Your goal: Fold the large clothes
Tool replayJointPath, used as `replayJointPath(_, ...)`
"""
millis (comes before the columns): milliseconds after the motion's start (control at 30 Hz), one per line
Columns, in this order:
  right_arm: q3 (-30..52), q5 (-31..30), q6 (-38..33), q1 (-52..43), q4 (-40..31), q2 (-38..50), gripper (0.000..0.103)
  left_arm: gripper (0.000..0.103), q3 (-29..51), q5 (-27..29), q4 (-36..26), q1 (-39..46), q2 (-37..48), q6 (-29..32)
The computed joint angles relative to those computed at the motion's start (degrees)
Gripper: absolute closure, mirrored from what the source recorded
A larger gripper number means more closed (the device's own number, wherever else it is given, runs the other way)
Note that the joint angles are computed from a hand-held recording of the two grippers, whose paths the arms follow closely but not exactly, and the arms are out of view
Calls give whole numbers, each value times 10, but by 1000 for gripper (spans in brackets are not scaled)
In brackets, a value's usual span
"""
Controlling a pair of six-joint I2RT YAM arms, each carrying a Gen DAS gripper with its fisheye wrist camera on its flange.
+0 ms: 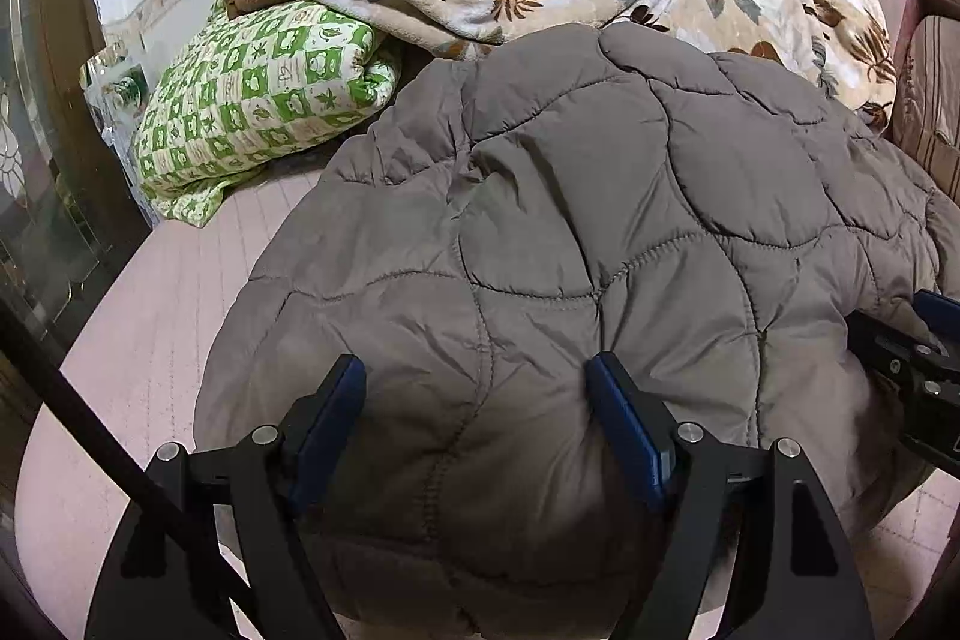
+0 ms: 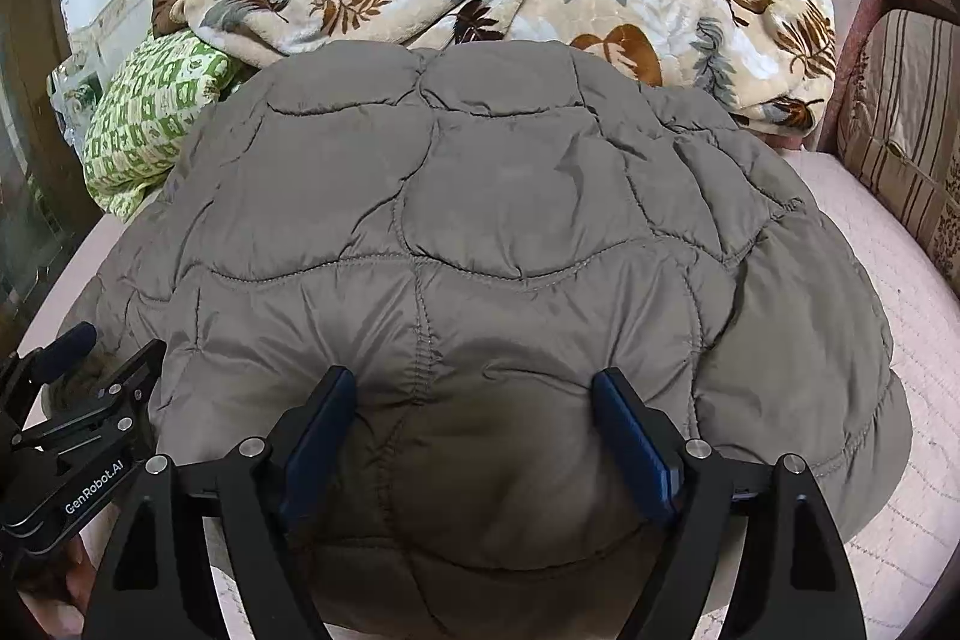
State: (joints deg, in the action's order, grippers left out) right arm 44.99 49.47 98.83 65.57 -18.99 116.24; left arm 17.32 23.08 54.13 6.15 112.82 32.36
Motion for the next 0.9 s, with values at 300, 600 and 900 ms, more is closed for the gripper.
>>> replayJointPath(300, 4, -3, -11, -1, -2, 4, 17, 26, -6, -7, 26, -4, 11, 1)
replayJointPath(600, 3, -5, -18, -2, 0, 4, 17, 26, -8, -9, 29, -5, 12, 0)
replayJointPath(900, 5, -6, -20, -3, -1, 5, 17, 26, -11, -11, 36, -7, 14, -2)
